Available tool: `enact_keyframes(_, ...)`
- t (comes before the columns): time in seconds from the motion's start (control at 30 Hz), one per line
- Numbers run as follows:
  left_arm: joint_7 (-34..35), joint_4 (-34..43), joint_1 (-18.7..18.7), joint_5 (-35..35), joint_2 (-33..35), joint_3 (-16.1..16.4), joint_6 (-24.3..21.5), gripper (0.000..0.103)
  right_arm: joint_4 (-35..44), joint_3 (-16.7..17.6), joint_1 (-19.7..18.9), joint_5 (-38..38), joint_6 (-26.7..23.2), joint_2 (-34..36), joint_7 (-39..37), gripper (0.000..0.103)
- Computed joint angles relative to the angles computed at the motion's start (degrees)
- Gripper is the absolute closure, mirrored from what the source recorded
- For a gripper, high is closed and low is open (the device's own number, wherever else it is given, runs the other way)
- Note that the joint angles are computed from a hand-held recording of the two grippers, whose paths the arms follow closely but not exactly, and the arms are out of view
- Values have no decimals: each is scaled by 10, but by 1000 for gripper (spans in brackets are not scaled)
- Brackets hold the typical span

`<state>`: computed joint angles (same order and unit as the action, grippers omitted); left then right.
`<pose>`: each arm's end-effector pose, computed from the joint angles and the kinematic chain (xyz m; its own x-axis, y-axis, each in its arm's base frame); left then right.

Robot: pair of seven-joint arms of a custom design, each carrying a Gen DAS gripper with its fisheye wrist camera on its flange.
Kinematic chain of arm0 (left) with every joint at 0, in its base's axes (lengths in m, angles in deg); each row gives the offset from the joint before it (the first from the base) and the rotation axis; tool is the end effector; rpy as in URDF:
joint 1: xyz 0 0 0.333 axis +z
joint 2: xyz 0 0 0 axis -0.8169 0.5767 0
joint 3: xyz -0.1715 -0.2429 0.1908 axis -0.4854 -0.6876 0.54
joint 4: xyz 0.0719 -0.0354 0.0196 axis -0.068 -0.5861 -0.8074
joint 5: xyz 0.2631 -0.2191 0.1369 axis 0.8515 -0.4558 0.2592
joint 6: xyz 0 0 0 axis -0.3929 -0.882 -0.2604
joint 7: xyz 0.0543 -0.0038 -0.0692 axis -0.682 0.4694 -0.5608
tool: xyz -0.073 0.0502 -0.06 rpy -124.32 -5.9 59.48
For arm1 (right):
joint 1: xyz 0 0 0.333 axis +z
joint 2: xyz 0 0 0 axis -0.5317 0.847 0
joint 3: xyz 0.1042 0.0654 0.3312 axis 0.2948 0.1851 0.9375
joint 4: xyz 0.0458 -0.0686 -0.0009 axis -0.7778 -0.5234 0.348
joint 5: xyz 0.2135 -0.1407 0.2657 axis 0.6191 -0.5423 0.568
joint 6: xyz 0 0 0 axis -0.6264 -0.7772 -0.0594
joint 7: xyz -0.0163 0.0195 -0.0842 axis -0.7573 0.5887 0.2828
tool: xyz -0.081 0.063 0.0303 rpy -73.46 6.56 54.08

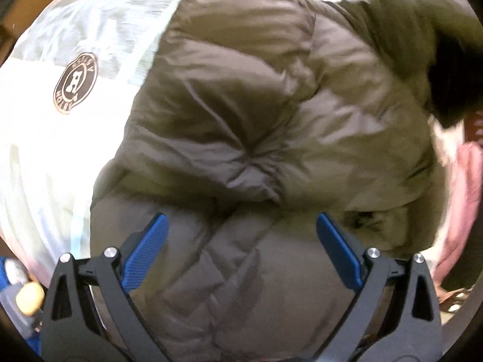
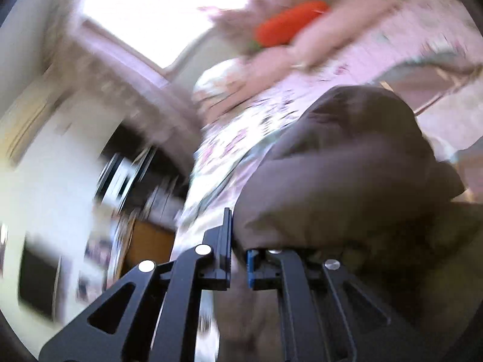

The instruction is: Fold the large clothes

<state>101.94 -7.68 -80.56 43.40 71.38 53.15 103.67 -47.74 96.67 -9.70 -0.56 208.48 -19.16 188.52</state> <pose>0.4616 -0.4448 0.5404 0.3362 -0.9061 0.2569 -0.9303 -0.3619 -0.0593 0.5219 0.2872 0.7058 0.1282 -0.7216 -0.6803 -0.7680 0.3618 -0.5285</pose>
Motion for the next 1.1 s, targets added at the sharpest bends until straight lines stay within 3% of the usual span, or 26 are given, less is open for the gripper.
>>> enact_keyframes(0.07, -17, -13, -1, 5, -22, 2, 21, 4, -78, 4, 18, 21, -10, -77, -35, 95)
enact_keyframes(0.13, -34, -19, -6, 21, -40, 3, 28, 4, -162, 11, 38, -14, -42, -149, -17, 88)
enact_keyframes(0.17, -49, -15, -12, 40, -47, 5, 23, 4, -200, 19, 42, -37, -62, -178, 7, 73)
enact_keyframes(0.2, -54, -23, -13, 44, -60, 4, 20, 3, -236, 28, 49, -57, -105, -201, 33, 46)
enact_keyframes(0.23, -61, -13, -18, 54, -58, 3, 14, 3, -257, 26, 61, -61, -135, -208, 40, 36)
enact_keyframes(0.27, -66, 4, -23, 63, -49, 1, 6, 3, -279, 28, 69, -72, -160, -214, 52, 34)
enact_keyframes(0.33, -68, 21, -28, 63, -40, -2, -2, 3, -282, 30, 78, -111, -278, -201, 92, 34)
enact_keyframes(0.4, -62, 16, -27, 58, -42, -1, 4, 3, -253, 2, 107, -107, -370, -173, 82, 34)
enact_keyframes(0.43, -68, 9, -30, 62, -49, -2, 2, 3, -242, 0, 107, -102, -383, -170, 66, 34)
enact_keyframes(0.5, -85, 8, -43, 93, -58, -4, -23, 3, -227, -3, 109, -124, -349, -179, 47, 34)
enact_keyframes(0.57, -100, 10, -55, 119, -63, -7, -49, 3, -209, 0, 102, -169, -269, -194, 43, 30)
enact_keyframes(0.6, -102, 18, -58, 129, -58, -7, -63, 3, -202, -2, 96, -204, -223, -193, 59, 17)
enact_keyframes(0.67, -103, 21, -60, 126, -55, -7, -73, 3, -200, 45, 30, -334, -164, -198, 149, 1)
enact_keyframes(0.73, -100, 17, -57, 110, -51, -7, -69, 3, -168, 64, 1, -494, -191, -170, 241, 1)
enact_keyframes(0.77, -98, 15, -56, 104, -50, -7, -67, 3, -145, 84, -23, -550, -215, -139, 242, 1)
enact_keyframes(0.8, -94, 14, -55, 100, -48, -8, -68, 3, -130, 94, -28, -576, -237, -114, 230, 1)
enact_keyframes(0.87, -84, 28, -57, 102, -35, -8, -83, 3, -109, 80, -5, -597, -297, -65, 185, 1)
enact_keyframes(0.93, -79, 44, -61, 112, -23, -7, -106, 3, -126, 69, 1, -569, -297, -42, 154, 27)
enact_keyframes(0.97, -76, 54, -63, 115, -15, -6, -118, 3, -131, 48, 14, -511, -292, -31, 133, 67)
enact_keyframes(1.0, -74, 56, -62, 112, -11, -5, -121, 3, -143, 36, 19, -459, -284, -37, 121, 85)
enact_keyframes(1.1, -75, 42, -55, 94, -17, -4, -101, 3, -173, 21, 40, -378, -252, -72, 75, 92)
